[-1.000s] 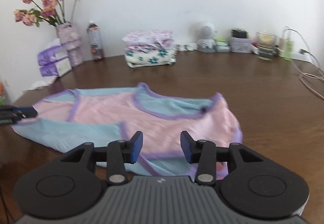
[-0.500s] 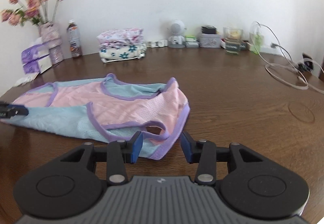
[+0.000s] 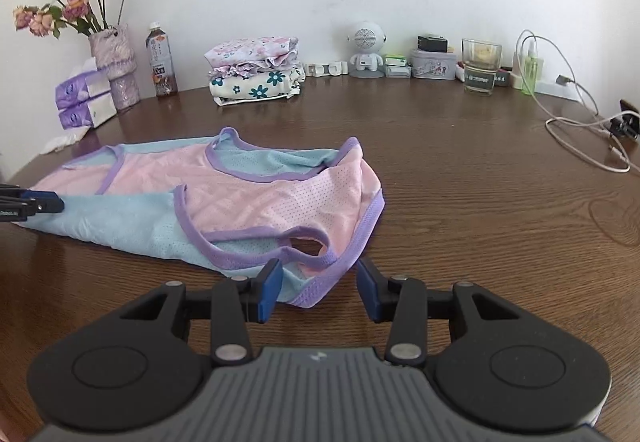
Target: Fold clothes
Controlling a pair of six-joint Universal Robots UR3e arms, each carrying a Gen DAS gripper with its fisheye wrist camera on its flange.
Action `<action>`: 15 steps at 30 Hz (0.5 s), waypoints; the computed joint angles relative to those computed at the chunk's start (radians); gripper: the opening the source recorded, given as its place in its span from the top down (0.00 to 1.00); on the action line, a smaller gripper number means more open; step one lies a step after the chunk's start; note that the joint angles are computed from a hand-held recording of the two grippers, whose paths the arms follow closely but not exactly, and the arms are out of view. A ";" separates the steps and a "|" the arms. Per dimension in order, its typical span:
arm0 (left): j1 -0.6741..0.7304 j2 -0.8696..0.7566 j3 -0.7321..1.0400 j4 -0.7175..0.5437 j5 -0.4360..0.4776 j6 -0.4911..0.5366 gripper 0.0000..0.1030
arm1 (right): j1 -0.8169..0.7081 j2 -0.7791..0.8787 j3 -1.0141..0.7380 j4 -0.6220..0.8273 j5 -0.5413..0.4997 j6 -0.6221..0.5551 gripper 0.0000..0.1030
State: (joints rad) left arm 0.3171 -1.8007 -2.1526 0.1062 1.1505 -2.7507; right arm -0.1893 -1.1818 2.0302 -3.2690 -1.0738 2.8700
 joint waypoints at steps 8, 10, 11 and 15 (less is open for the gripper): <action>-0.341 -0.138 0.419 -0.290 -0.077 0.147 0.69 | -0.056 -0.023 0.043 0.006 0.094 -0.060 0.69; -0.429 -0.230 0.573 -0.386 -0.067 0.174 0.71 | -0.068 -0.031 0.041 0.035 0.119 -0.077 0.70; -0.470 -0.281 0.660 -0.442 -0.064 0.189 0.73 | -0.078 -0.030 0.043 0.040 0.136 -0.080 0.73; -0.571 -0.455 0.949 -0.634 -0.041 0.180 0.74 | -0.138 -0.013 0.066 0.026 0.226 -0.035 0.76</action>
